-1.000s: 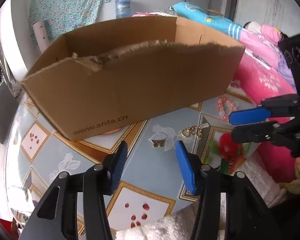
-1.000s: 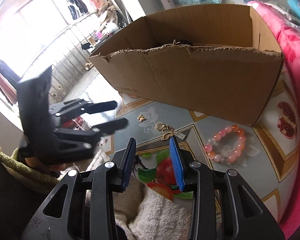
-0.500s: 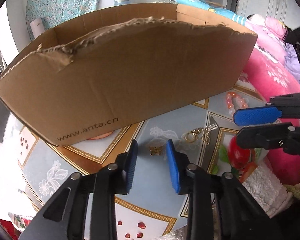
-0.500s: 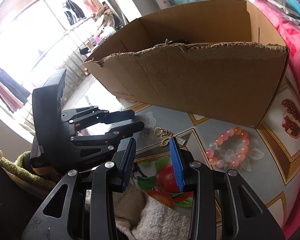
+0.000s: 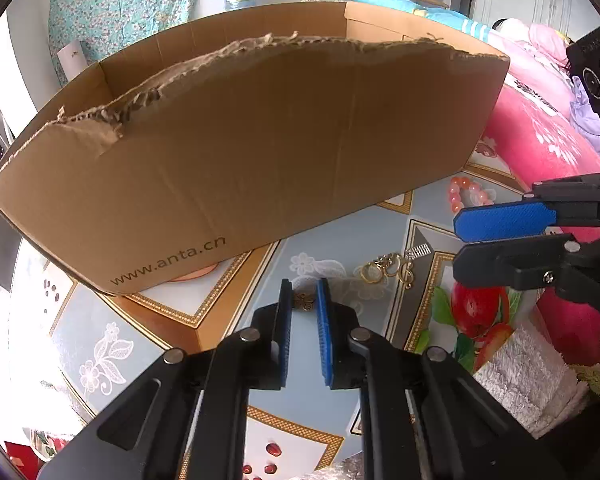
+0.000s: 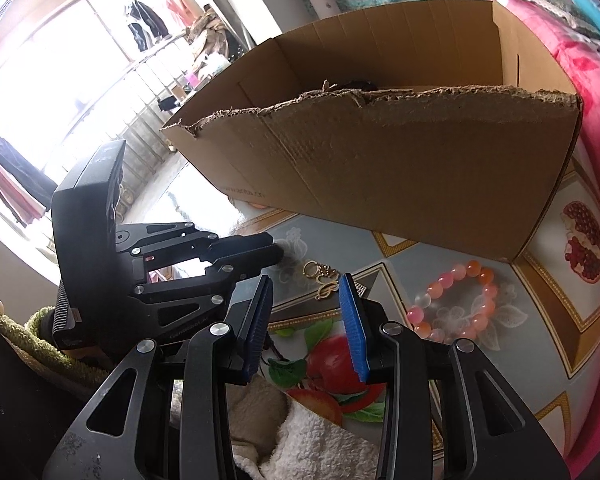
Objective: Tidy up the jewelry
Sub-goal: 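Move both tools back to the gold charm on the table, then close the right tool on the small gold charm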
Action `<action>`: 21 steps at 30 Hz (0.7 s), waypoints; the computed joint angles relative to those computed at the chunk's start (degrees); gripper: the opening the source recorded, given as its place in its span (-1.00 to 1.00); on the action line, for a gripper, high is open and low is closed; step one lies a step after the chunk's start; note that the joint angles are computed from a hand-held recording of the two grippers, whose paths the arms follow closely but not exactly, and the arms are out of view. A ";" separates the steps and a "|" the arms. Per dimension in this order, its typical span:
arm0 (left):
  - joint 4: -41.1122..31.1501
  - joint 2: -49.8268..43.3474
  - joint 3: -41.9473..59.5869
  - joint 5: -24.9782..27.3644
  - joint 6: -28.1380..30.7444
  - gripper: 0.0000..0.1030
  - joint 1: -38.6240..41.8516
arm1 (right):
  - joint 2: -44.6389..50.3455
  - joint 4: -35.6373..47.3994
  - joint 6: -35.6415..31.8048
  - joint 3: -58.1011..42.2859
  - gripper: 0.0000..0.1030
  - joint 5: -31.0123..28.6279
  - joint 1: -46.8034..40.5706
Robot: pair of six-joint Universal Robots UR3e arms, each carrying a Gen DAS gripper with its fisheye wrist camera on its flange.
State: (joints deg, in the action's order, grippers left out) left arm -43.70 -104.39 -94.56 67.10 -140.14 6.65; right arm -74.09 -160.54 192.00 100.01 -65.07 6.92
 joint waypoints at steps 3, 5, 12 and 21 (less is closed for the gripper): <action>0.44 0.14 -0.46 -0.08 -0.36 -0.78 -0.09 | -0.42 -0.36 0.04 0.64 -0.34 -0.07 -0.18; 0.27 0.12 -0.44 -0.34 -0.55 -0.78 -0.08 | -0.62 -0.60 0.15 0.95 -0.33 -0.21 -0.19; -1.10 0.81 -0.39 -2.02 0.71 -0.97 1.44 | -1.24 -1.20 -0.18 1.81 -0.34 -0.07 -0.60; -2.40 1.82 -0.64 -3.79 0.56 -1.00 3.97 | 0.89 1.09 -3.61 -2.51 -0.34 -2.81 1.84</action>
